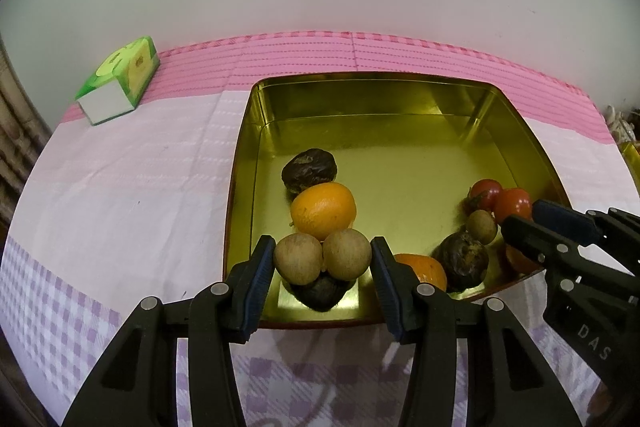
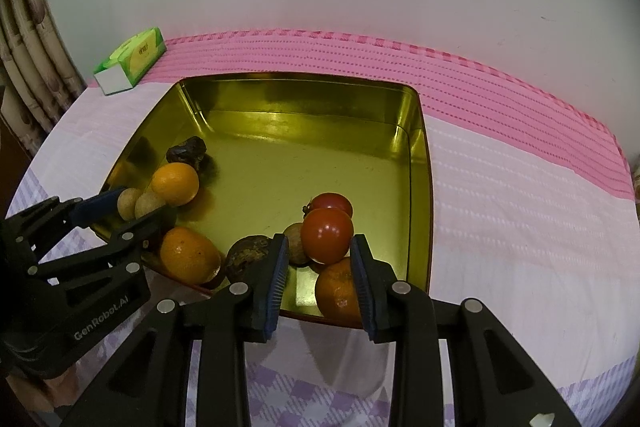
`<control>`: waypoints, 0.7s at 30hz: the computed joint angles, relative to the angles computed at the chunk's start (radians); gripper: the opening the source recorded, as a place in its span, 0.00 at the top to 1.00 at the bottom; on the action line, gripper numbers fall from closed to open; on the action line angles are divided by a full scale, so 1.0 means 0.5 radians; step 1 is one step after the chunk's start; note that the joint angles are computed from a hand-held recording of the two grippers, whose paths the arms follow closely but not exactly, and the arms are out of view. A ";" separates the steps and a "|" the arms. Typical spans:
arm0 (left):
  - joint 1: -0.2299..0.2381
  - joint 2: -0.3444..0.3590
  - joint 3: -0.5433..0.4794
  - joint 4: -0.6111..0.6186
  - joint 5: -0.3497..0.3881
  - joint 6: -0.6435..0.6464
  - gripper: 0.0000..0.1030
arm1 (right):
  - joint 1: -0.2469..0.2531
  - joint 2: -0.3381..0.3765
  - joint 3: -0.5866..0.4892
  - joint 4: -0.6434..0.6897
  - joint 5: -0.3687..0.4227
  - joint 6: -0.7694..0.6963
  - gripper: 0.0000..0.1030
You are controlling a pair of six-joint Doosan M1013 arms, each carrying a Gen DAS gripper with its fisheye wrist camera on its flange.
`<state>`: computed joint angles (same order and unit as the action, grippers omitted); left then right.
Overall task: Organize fruits
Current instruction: 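Lower the small fruits into the tin with the left tool while the right tool lowers the tomato, then open both tools to release the small fruits and tomato into the tin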
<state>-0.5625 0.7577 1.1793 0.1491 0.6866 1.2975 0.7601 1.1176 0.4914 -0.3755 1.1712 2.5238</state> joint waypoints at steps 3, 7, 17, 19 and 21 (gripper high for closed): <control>0.002 -0.004 0.000 -0.009 0.008 0.005 0.52 | 0.001 -0.002 -0.003 -0.012 -0.009 -0.003 0.71; 0.004 -0.018 0.014 -0.022 -0.006 0.018 0.52 | 0.002 -0.014 0.013 -0.024 -0.030 0.007 0.70; 0.020 -0.064 0.087 -0.119 -0.087 0.123 0.52 | 0.009 -0.066 0.123 -0.031 -0.118 0.057 0.68; 0.015 -0.061 0.078 -0.052 -0.074 0.086 0.52 | 0.009 -0.079 0.150 -0.024 -0.139 0.069 0.68; 0.012 -0.062 0.078 -0.049 -0.066 0.078 0.52 | 0.011 -0.095 0.181 -0.026 -0.171 0.083 0.68</control>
